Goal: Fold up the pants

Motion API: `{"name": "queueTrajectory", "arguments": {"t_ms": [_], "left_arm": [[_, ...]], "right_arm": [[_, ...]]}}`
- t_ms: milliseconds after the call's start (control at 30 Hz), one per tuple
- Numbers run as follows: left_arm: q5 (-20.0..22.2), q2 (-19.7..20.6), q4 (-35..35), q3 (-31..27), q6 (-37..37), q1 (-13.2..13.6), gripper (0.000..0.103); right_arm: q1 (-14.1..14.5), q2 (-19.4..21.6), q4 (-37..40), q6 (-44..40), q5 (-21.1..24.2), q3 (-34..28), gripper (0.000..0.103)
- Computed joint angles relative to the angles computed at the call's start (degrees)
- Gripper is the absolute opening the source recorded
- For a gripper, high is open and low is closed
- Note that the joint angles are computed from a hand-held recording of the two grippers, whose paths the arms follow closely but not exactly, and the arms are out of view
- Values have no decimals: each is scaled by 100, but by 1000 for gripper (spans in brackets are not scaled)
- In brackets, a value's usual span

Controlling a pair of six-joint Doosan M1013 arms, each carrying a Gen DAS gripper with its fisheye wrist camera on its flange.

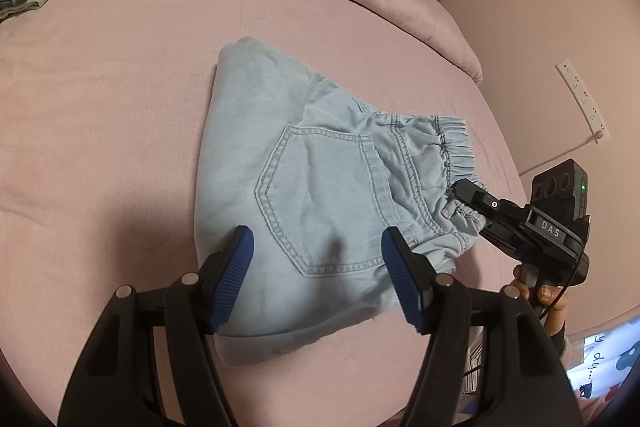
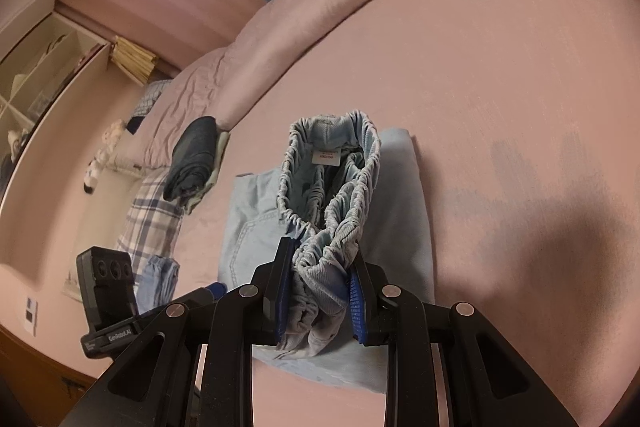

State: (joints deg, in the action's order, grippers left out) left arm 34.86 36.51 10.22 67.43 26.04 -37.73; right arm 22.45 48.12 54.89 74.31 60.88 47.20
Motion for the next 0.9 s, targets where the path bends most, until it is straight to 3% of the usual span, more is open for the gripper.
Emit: {"name": "queueTrajectory", "arguments": {"t_ms": [333,633,767,900], "left_arm": [[189,64,166,-192,-145,-41,66],[454,152,282,-339,-30,-102,66],[682,236,328,-458,5,-138,66],[753,256,378,-452,2,-152,66]], "right_arm": [[-15,81,284,-126,140,-61,27],[-104,132,44,466,174,78,30],[8,7,-687,565,-83,61,40],[204,-227,-2030,654,-582,164,60]]}}
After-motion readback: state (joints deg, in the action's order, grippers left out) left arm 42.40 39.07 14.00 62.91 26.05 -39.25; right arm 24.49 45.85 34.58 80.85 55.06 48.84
